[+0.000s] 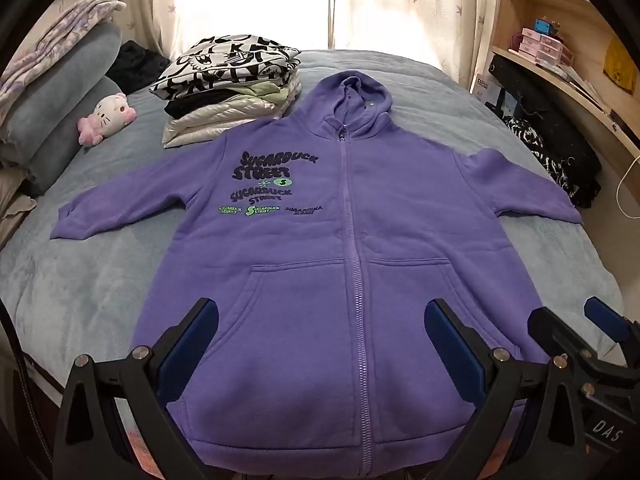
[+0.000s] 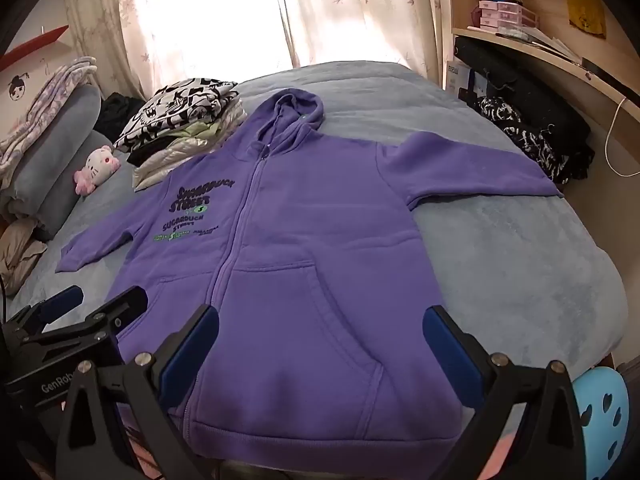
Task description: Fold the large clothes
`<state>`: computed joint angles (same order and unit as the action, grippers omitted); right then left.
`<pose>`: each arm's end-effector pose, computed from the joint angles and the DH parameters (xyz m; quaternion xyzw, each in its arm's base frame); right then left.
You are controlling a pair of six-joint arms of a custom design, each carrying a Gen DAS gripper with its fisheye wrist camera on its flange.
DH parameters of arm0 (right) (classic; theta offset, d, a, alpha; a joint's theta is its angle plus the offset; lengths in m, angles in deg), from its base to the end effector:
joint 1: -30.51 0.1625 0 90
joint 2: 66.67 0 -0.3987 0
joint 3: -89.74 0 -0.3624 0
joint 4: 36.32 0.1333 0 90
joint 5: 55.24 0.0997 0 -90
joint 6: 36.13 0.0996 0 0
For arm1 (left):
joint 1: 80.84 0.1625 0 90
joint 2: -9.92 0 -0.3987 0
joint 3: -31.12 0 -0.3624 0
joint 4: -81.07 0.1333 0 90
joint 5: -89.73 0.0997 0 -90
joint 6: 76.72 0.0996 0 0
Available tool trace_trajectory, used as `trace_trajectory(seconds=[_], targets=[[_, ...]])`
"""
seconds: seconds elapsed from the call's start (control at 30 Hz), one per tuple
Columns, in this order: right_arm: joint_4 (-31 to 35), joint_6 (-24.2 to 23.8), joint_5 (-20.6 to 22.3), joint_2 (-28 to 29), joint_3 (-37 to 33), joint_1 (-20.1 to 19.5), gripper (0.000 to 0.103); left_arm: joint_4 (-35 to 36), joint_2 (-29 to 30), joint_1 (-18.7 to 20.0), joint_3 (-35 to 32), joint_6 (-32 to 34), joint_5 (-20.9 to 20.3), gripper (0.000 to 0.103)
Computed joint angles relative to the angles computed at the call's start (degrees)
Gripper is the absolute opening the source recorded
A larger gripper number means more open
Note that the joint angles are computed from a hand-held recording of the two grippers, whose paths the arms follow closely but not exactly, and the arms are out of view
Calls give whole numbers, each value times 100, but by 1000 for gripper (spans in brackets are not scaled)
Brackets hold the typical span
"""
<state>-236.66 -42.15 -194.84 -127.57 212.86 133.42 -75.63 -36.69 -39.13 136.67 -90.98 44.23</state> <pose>0.1627 -0.4525 0.2214 -0.0324 -0.8457 0.3924 0.3601 -0.2898 -0.5304 0.0849 0.2457 0.8905 -0.2497 0.2904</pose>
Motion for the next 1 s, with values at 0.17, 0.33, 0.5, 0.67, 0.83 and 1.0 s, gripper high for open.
trace_trajectory(seconds=[0.17,0.33,0.5,0.67,0.83,1.0], targets=[[-29,-39,0,-6,-10,14,102,-99,36,-34,34,6,132,102],[-57,-2,-119,239,-95,80,102,-19,-52,66,56,-47,18,102],[0,112,-92,307,-109,68,102,134,-1,86,-11,-110,43,102],[126,180,-46,262,-108,37,102,87,-17,127,22,-79,12,102],[189,200,-53,258,-132,40,102,90,2,134,34,-99,43,102],[144,197,-52,304,-120,24,102,120,2,140,21,-104,40,102]])
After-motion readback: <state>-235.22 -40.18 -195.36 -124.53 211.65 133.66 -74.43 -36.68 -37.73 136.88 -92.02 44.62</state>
